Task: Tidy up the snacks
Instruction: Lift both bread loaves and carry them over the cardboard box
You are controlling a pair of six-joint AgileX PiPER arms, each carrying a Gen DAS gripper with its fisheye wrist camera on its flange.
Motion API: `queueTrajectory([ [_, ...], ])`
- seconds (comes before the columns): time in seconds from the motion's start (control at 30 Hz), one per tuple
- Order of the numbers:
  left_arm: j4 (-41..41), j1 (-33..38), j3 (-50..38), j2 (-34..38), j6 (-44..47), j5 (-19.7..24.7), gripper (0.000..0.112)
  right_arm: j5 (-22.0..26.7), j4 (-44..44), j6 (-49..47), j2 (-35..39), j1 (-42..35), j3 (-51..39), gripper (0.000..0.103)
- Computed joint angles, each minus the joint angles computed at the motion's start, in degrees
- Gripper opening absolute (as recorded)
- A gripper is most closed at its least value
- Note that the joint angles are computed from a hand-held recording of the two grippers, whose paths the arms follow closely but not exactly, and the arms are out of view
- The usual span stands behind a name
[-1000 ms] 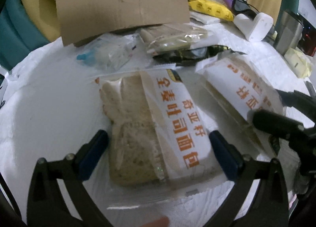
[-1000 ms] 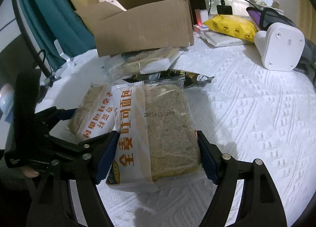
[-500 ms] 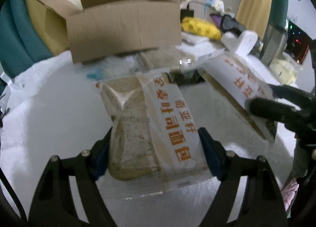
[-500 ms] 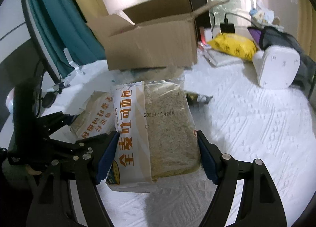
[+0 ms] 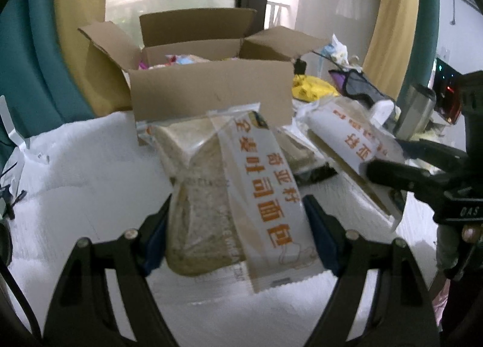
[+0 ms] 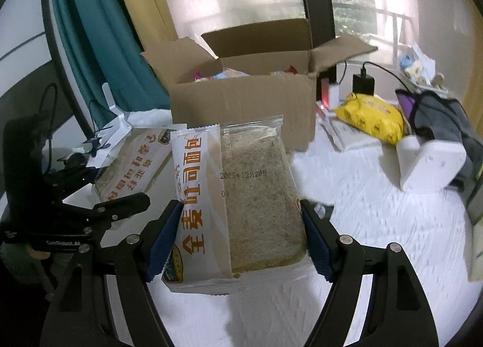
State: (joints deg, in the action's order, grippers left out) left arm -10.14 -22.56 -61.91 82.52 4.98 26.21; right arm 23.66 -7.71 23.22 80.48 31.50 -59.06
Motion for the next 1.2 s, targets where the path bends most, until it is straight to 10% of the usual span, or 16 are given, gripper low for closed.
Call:
queueTrajectory([
  [0.77,-7.5,9.7,-25.4,15.4,9.5,5.5,0.082,6.3,12.0,-18.8,21.6,-7.2,-33.1,0.079],
  [1.2,-2.0,10.5,-57.7,34.9,5.0,16.2,0.083,18.7,14.2,-18.9,43.3,-10.1,-68.5,0.079],
])
